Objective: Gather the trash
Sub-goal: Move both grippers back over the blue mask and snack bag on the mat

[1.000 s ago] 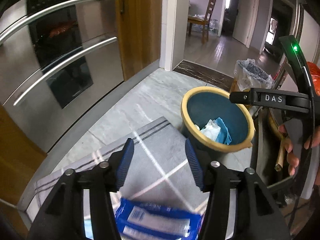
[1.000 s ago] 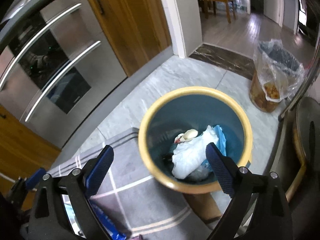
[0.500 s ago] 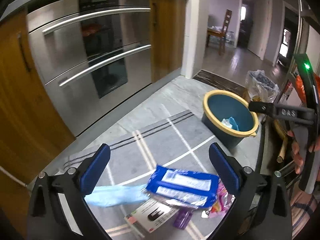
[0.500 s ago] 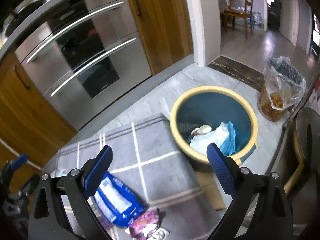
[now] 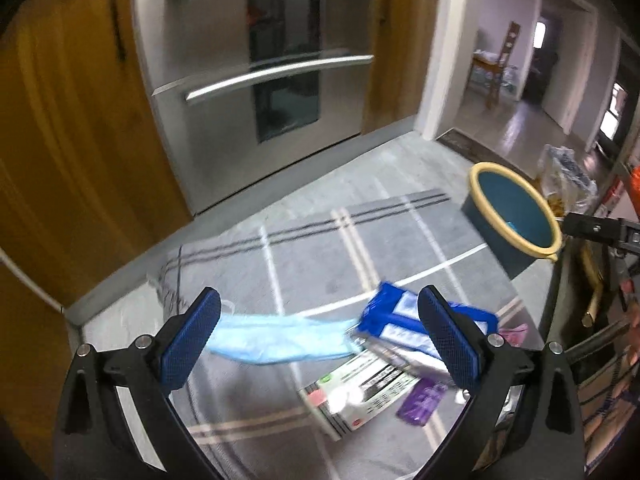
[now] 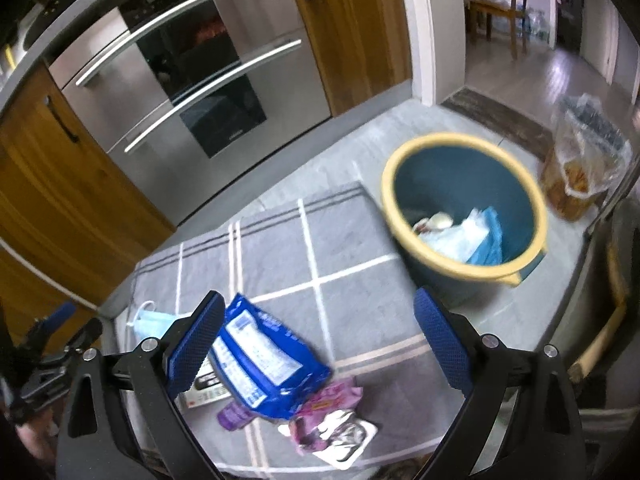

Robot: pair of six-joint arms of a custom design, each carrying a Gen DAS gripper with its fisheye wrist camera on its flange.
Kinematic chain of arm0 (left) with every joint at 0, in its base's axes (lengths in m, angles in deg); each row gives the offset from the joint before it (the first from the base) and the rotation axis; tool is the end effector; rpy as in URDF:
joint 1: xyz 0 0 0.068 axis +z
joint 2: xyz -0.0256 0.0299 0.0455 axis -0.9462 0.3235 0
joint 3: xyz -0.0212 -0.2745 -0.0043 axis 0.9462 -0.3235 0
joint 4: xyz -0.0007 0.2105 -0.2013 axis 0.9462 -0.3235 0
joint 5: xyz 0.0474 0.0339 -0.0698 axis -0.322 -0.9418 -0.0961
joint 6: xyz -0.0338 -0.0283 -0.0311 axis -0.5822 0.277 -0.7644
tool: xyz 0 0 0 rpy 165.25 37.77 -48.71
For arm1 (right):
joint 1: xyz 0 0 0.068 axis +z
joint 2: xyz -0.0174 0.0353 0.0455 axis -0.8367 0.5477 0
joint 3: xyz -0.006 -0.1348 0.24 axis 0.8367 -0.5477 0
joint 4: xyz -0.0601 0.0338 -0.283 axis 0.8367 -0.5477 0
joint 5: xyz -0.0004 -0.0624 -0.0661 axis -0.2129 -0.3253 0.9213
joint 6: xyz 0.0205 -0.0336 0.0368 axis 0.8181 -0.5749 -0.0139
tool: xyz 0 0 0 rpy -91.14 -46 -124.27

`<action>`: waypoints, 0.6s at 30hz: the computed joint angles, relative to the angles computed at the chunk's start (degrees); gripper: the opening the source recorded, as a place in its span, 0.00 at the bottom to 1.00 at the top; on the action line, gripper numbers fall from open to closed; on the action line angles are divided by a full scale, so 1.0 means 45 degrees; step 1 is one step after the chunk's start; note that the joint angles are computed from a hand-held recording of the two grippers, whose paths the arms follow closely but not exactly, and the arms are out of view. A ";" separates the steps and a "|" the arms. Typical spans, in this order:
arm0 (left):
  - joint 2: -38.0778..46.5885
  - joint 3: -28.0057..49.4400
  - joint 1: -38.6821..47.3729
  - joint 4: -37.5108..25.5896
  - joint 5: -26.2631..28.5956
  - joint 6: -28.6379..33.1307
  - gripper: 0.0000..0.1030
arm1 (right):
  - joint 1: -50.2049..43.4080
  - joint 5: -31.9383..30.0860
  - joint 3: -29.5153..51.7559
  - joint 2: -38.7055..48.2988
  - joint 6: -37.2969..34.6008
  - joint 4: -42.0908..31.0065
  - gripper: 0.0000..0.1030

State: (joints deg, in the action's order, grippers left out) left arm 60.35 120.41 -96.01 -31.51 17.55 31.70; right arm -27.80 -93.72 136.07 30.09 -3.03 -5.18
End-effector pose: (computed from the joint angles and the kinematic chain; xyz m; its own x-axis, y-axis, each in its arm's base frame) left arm 0.2035 -0.0794 0.3264 -0.7434 -0.1887 -0.6416 -0.2253 0.9739 -0.0253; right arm 0.3253 0.1844 0.3618 -0.8568 -0.1215 -0.5011 -0.2786 0.9269 0.2516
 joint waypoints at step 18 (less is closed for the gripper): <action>0.1421 -0.2143 0.2640 0.0883 0.1438 -0.1196 0.94 | 0.1070 0.0253 0.0600 0.1882 0.0754 -0.0964 0.92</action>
State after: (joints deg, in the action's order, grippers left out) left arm 66.74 110.77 -84.13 -27.54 24.02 26.31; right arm -22.99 -92.58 138.77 38.56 0.36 -9.52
